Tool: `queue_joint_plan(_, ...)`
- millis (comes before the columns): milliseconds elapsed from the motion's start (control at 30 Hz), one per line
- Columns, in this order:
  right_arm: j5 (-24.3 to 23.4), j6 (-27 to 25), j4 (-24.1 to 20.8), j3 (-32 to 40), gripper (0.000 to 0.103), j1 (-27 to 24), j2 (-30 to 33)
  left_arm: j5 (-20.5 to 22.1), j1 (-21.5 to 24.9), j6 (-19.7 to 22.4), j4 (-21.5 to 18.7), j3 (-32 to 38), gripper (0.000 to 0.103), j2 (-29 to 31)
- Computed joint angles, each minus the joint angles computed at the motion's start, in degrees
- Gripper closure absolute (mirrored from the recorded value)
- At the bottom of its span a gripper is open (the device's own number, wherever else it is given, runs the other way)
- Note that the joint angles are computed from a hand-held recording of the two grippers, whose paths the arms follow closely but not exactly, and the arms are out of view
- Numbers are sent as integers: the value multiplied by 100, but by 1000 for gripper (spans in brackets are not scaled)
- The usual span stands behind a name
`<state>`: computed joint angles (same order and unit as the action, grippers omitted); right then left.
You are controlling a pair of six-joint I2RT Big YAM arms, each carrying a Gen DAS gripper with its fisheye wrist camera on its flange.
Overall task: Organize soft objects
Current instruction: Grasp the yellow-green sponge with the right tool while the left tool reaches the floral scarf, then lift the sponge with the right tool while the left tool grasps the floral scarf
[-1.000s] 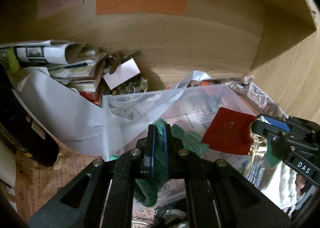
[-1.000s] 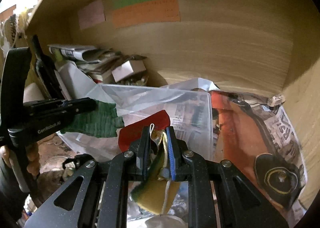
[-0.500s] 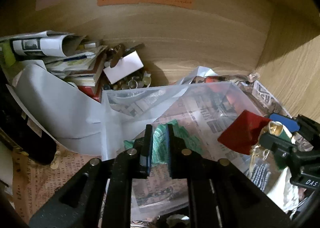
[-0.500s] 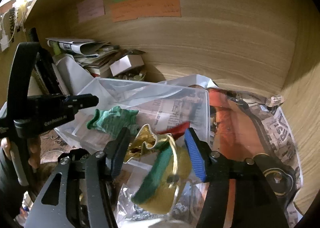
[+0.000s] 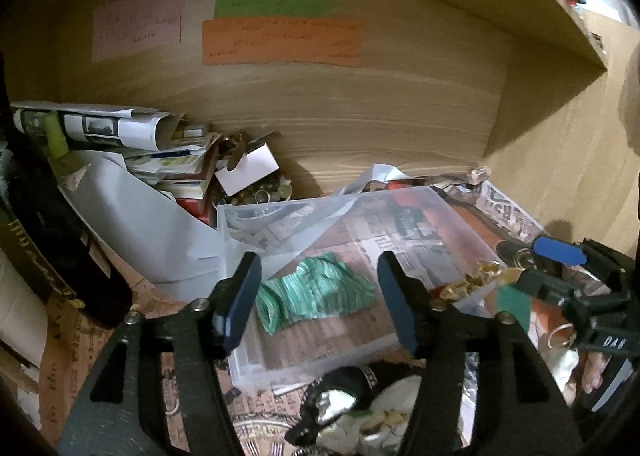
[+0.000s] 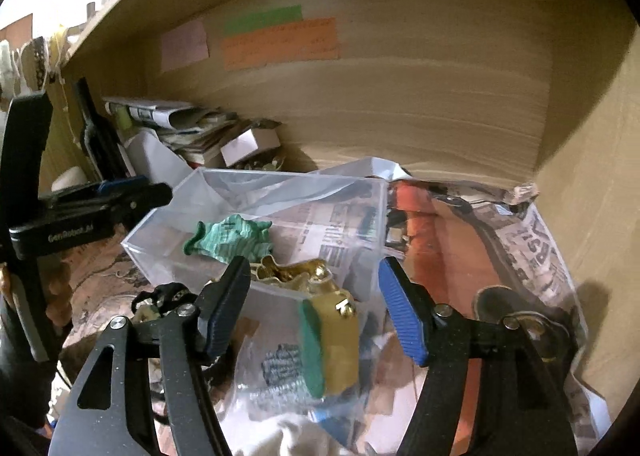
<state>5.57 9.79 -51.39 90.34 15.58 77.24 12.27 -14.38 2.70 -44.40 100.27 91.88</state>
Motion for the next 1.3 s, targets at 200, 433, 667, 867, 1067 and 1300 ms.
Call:
queue_joint_plan(200,260,105,154,-361,33,24,-286,50,-30,2,157,-520,32,-353)
queue_joint_plan(433,-15,338,94,-648,33,-108,-320,154,-41,42,73,-1033,22,-616)
queue_joint_plan(667,-114,428,-32,-707,45,-245,-178,105,-88,82,-89,-1367,22,-692)
queue_joint_plan(867,-391,648,-12,-820,76,-411,-209,174,-100,1,-112,-1494,24,-663)
queue_joint_plan(1067,-243,639,197,-946,77,-406,-403,264,-138,60,-154,-1529,44,-683)
queue_joint_plan(1300,-175,719,432,-1094,77,-385,-676,229,-195,394,-289,-1632,76,-732)
